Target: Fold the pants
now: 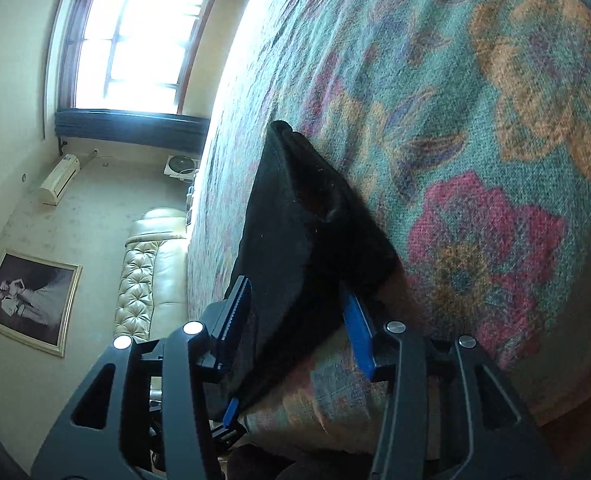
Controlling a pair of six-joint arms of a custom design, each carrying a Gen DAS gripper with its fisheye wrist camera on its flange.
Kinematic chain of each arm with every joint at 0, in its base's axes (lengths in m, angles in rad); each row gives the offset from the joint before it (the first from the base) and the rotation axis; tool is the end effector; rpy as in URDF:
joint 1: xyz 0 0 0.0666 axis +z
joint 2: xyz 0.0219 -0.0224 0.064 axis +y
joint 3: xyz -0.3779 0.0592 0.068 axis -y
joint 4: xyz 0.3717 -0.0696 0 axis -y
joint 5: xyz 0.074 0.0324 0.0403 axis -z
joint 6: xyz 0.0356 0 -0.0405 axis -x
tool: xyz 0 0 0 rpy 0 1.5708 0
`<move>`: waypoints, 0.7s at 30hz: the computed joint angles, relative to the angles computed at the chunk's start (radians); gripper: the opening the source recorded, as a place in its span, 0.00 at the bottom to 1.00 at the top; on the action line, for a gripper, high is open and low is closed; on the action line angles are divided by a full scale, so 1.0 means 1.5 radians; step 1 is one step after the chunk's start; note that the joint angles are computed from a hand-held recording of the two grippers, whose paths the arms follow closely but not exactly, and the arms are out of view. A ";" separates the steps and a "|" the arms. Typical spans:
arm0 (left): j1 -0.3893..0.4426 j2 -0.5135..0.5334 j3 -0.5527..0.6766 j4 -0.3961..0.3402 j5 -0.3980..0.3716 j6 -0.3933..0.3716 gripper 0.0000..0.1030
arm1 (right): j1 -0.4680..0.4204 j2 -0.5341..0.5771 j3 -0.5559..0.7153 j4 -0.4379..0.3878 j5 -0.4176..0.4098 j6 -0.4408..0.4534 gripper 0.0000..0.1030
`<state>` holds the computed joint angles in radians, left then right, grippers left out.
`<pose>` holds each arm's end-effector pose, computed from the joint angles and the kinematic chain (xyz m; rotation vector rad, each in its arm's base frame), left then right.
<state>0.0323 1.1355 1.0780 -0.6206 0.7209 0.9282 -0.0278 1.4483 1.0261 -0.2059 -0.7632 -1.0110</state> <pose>0.3742 -0.0118 0.4172 -0.7027 2.2574 -1.2727 0.4633 0.0113 0.3029 0.7311 2.2234 1.3629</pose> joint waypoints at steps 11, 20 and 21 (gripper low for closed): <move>-0.011 0.006 -0.003 0.031 -0.048 0.089 0.81 | 0.005 -0.012 -0.022 0.025 0.026 -0.009 0.43; 0.008 0.004 -0.022 -0.007 -0.055 0.114 0.09 | 0.013 -0.003 -0.014 0.019 0.040 -0.008 0.06; 0.004 0.003 -0.020 -0.009 -0.065 0.100 0.09 | 0.014 -0.006 -0.020 0.030 0.045 -0.014 0.06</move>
